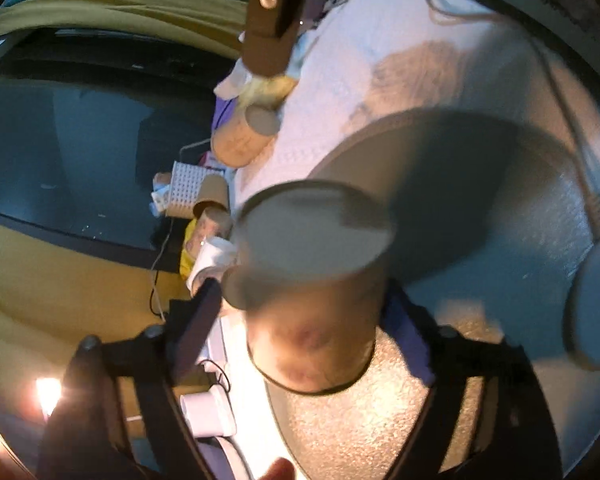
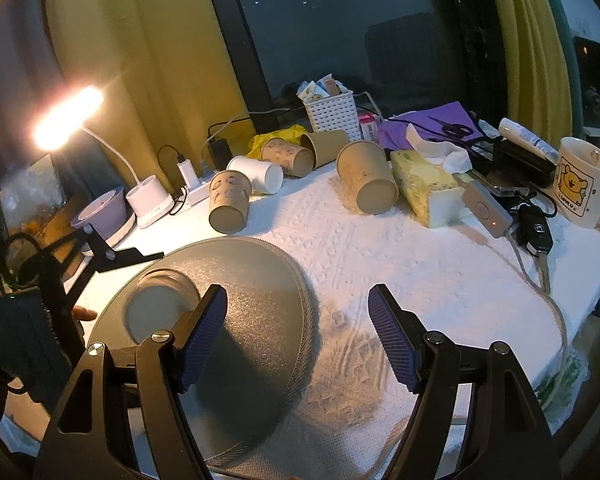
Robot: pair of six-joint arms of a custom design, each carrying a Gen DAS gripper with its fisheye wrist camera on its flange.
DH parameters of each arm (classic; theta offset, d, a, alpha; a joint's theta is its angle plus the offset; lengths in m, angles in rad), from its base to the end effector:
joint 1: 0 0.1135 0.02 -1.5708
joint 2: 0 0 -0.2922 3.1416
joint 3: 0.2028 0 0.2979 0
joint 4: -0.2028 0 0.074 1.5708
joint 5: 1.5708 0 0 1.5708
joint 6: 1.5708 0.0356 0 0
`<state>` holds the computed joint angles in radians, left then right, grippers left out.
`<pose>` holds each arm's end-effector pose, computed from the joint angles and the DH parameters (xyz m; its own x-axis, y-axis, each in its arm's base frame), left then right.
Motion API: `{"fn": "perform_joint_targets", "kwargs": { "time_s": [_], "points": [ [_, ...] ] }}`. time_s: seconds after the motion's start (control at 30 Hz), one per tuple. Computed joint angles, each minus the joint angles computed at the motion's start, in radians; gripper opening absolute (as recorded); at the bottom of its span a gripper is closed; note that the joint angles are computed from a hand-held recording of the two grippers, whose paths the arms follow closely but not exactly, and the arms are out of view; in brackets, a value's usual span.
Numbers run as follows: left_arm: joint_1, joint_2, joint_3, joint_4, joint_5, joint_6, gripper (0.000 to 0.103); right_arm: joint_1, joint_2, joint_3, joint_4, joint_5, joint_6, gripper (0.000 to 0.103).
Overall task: Flip cup upright
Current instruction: 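Carry the cup over the gray mat and set it down on its side, then grasp the cup with the right gripper and rotate it rim-up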
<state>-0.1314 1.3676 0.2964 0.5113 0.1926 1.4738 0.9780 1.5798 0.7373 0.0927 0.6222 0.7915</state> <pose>0.2428 -0.0390 0.1144 0.2370 0.9541 -0.1832 0.5521 0.0229 0.8335 0.2055 0.2679 0.1577 -0.5775 0.1774 -0.7969 -0.0353 0.9698 0.2415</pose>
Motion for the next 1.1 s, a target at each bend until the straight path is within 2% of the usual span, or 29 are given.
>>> {"fn": "perform_joint_targets", "kwargs": {
  "time_s": [0.2, 0.37, 0.47, 0.6, 0.77, 1.1],
  "points": [
    [0.034, -0.098, 0.01, -0.143, 0.061, -0.059, 0.084, -0.006, 0.02, 0.019, 0.001, -0.035, -0.029, 0.077],
    [0.112, -0.124, 0.042, -0.265, 0.159, -0.114, 0.084, -0.057, 0.096, 0.079, 0.036, -0.191, -0.13, 0.077],
    [0.174, -0.085, 0.096, -0.338, 0.223, -0.177, 0.084, -0.104, 0.153, 0.157, 0.026, -0.272, -0.238, 0.077],
    [0.271, 0.023, 0.205, -0.442, 0.313, -0.283, 0.084, -0.18, 0.268, 0.345, -0.133, -0.307, -0.364, 0.077],
    [0.392, 0.212, 0.442, -0.716, 0.479, -0.403, 0.084, -0.214, 0.37, 0.508, -0.312, -0.363, -0.422, 0.077],
    [0.523, 0.435, 0.685, -0.97, 0.658, -0.483, 0.084, -0.196, 0.517, 0.764, -0.552, -0.389, -0.443, 0.077]
  ]
}}
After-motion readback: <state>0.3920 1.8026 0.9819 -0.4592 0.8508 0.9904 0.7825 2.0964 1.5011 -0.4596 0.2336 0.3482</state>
